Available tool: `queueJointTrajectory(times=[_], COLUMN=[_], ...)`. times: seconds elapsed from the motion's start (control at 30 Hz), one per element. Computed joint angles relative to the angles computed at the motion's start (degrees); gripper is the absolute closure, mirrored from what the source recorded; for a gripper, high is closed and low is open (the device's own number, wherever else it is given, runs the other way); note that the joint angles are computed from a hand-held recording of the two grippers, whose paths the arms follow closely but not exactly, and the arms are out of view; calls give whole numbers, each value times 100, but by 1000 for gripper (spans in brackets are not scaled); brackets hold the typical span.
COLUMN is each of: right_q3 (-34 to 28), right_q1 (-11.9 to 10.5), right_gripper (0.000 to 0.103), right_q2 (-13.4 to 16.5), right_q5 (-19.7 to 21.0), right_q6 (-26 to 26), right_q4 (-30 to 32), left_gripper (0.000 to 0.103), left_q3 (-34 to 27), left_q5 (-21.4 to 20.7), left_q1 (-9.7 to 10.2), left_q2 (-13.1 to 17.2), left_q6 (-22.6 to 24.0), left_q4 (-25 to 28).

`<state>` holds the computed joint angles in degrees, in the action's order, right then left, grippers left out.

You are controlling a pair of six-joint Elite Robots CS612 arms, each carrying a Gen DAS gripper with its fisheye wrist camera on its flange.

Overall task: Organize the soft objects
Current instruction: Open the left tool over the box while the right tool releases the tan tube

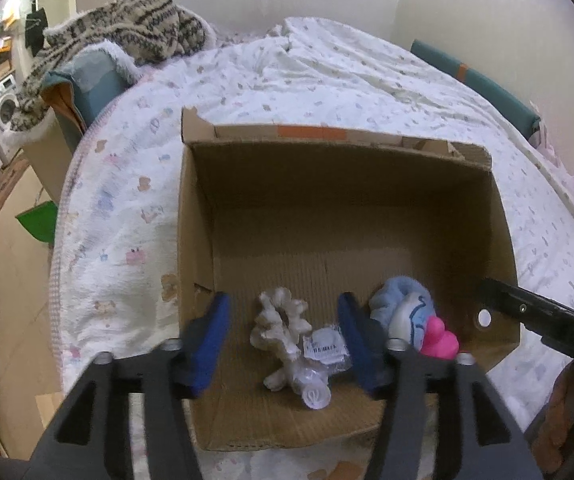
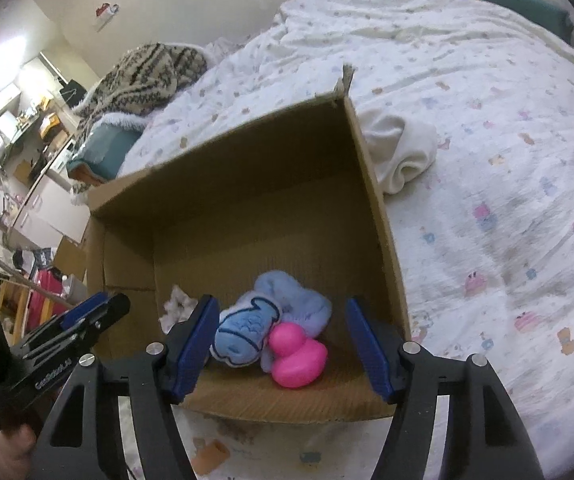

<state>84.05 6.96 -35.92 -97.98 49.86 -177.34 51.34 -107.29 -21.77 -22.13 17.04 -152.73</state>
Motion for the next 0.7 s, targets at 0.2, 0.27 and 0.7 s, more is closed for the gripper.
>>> queueJointTrajectory(times=[0.2, 0.27, 0.7], right_q3=[-28, -28, -31], right_q1=[11, 16, 86], right_gripper=[33, 33, 33], right_q2=[-1, -2, -34], right_q5=[-64, -84, -228], right_q6=[43, 27, -63], right_q4=[92, 115, 356], left_gripper=[39, 39, 39], left_q3=[56, 90, 418], left_q5=[126, 159, 105], left_q1=[-4, 3, 52], left_q2=[-33, -45, -221], left_q6=[-77, -166, -112], left_q4=[-71, -138, -355])
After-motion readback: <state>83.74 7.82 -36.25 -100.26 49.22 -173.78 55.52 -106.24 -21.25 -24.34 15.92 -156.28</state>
